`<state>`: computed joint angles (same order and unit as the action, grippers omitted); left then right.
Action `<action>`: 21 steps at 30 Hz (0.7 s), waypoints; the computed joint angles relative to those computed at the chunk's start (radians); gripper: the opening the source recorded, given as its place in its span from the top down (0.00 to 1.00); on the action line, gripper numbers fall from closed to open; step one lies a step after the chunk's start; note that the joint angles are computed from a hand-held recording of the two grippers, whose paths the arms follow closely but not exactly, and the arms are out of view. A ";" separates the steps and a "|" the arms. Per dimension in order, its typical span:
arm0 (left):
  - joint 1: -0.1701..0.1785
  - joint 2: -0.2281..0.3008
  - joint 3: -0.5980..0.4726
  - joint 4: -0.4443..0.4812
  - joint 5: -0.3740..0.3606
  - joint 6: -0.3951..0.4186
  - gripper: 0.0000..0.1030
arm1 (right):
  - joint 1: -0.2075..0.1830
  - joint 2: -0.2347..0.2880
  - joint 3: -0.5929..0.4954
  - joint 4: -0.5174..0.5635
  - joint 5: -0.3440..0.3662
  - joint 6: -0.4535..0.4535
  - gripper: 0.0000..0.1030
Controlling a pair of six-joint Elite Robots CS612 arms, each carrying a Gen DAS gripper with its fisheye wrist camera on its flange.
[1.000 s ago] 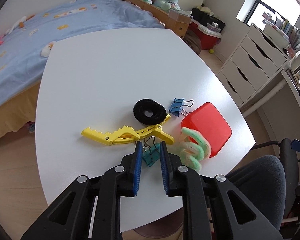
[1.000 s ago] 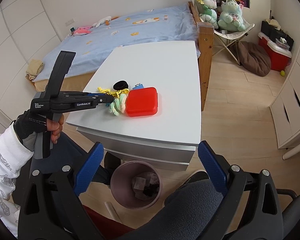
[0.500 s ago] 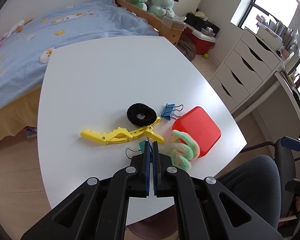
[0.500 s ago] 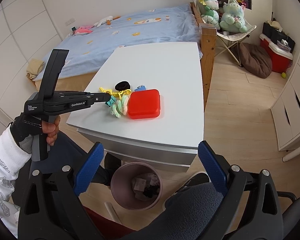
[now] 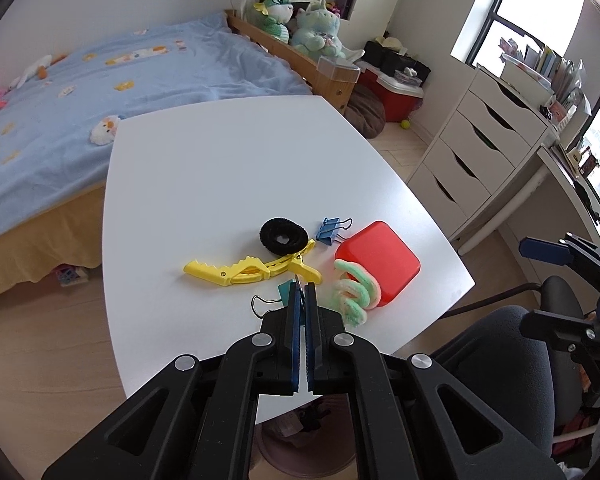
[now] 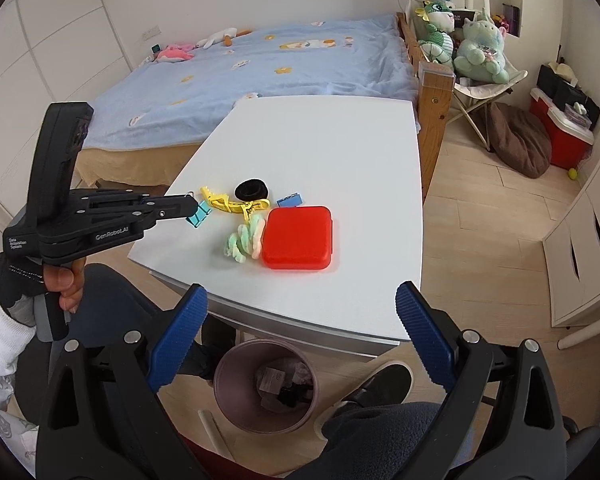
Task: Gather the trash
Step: 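Grasp the red plastic box with the right gripper while the left gripper holds the teal clip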
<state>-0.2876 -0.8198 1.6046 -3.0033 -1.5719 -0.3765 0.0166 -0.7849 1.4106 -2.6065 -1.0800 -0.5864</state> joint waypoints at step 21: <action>0.005 -0.028 0.062 -0.070 0.009 -0.031 0.99 | 0.087 0.139 -0.194 0.131 -0.243 -0.104 0.09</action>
<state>-0.2826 -0.8476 1.6668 -3.0730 -1.5633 -0.4079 0.1039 -0.6457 1.2170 -2.4760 -1.3231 -0.6907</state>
